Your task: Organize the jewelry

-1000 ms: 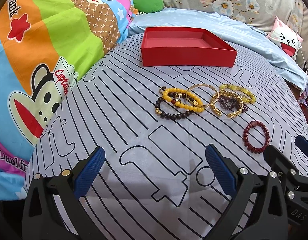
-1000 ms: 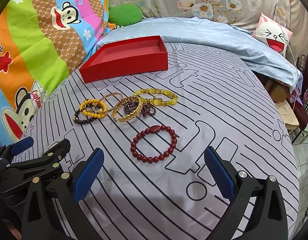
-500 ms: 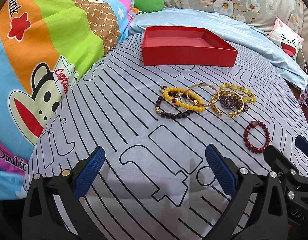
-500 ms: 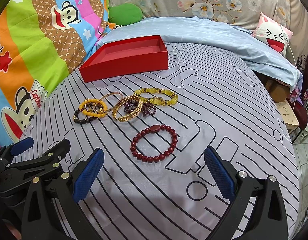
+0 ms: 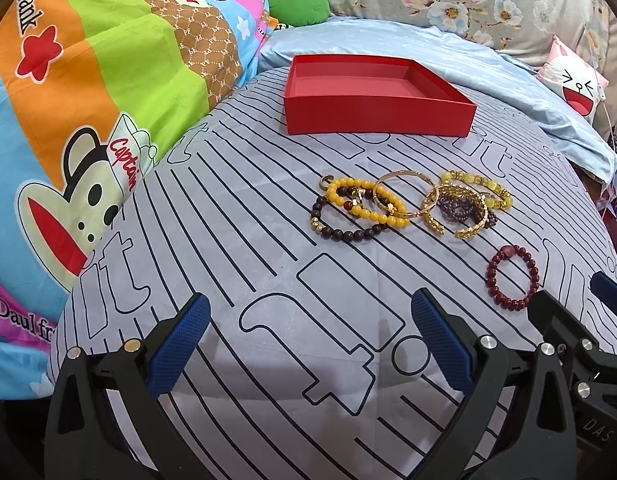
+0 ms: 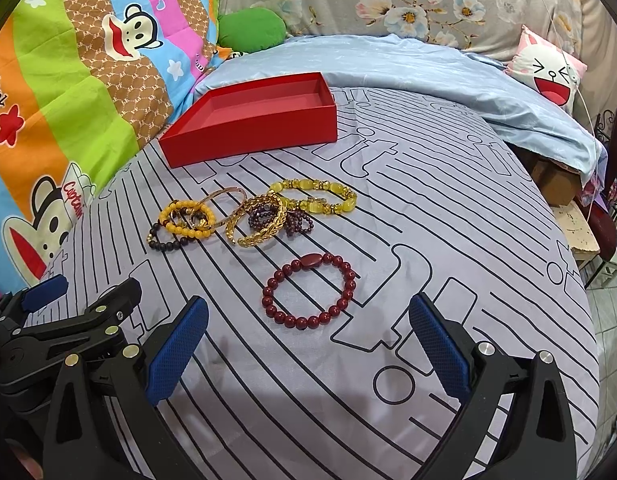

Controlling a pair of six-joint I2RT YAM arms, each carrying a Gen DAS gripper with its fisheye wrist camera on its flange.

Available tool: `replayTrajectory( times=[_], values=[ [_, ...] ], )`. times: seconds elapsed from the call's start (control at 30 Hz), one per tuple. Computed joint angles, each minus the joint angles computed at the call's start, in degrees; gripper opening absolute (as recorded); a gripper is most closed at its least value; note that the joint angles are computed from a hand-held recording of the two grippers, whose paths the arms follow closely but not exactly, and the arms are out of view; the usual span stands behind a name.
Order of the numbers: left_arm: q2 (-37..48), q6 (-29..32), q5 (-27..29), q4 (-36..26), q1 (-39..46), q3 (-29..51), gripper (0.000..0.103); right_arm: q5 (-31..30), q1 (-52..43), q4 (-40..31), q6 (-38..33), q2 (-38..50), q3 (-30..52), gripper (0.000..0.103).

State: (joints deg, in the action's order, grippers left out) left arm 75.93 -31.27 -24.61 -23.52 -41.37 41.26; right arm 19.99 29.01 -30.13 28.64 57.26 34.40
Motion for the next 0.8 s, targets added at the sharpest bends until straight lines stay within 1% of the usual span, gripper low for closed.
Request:
replayTrajectory(
  times=[0.13, 0.33, 0.4, 0.5, 0.8],
  values=[
    [-0.2, 0.2, 0.4, -0.5, 0.4, 0.8, 0.096, 0.0, -0.1, -0.1, -0.3, 0.2, 0.7, 0.096],
    [0.5, 1.6, 2.2, -0.2, 3.5, 2.2, 0.096, -1.8, -3.2, -0.9, -1.8, 0.0, 2.0, 0.096],
    [1.0, 2.9, 3.5, 0.6, 5.3, 2.7, 0.096, -2.6, -4.2, -0.5, -2.3, 0.4, 1.9, 0.096],
    [2.0, 4.2, 3.9, 1.5, 7.1, 3.6, 0.096, -3.7, -6.1, 0.2, -3.1, 1.2, 1.8, 0.096],
    [5.4, 4.5, 5.0, 2.6, 9.1, 5.5, 0.096, -7.0, -10.3, 2.9, -5.5, 3.8, 0.9, 0.096]
  ],
)
